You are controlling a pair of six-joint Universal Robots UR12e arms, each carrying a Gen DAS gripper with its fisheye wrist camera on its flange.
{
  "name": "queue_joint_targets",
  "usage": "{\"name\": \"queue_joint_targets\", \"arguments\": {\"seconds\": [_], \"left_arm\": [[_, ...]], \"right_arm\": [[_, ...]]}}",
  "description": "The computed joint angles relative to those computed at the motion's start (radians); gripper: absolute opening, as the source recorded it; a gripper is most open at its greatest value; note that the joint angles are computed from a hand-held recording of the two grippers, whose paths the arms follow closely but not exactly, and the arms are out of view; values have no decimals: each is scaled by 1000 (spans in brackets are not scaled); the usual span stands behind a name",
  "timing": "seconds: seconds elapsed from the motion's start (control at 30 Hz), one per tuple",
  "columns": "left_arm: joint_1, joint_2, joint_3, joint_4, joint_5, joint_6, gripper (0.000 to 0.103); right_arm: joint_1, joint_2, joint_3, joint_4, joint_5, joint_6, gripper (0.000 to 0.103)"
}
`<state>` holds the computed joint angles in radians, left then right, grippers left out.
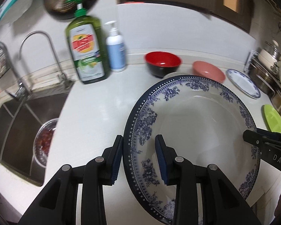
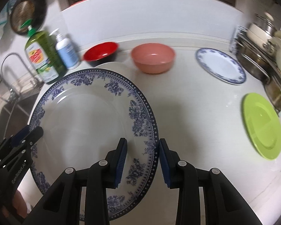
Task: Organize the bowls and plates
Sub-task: 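Lift the blue-and-white plate with both grippers and carry it toward the sink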
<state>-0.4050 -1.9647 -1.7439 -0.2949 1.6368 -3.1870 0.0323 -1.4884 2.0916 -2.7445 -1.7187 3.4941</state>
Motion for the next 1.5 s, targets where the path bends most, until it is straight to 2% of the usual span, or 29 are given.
{"name": "queue_joint_targets", "arguments": {"seconds": [0.43, 0.77, 1.5], "left_arm": [[49, 17, -41, -39, 46, -47, 34], [63, -9, -28, -94, 55, -64, 34], [70, -37, -13, -141, 44, -85, 34]], "right_arm": [[64, 81, -69, 27, 67, -16, 35], [74, 132, -110, 84, 97, -39, 35], [71, 170, -142, 144, 112, -43, 35]]}}
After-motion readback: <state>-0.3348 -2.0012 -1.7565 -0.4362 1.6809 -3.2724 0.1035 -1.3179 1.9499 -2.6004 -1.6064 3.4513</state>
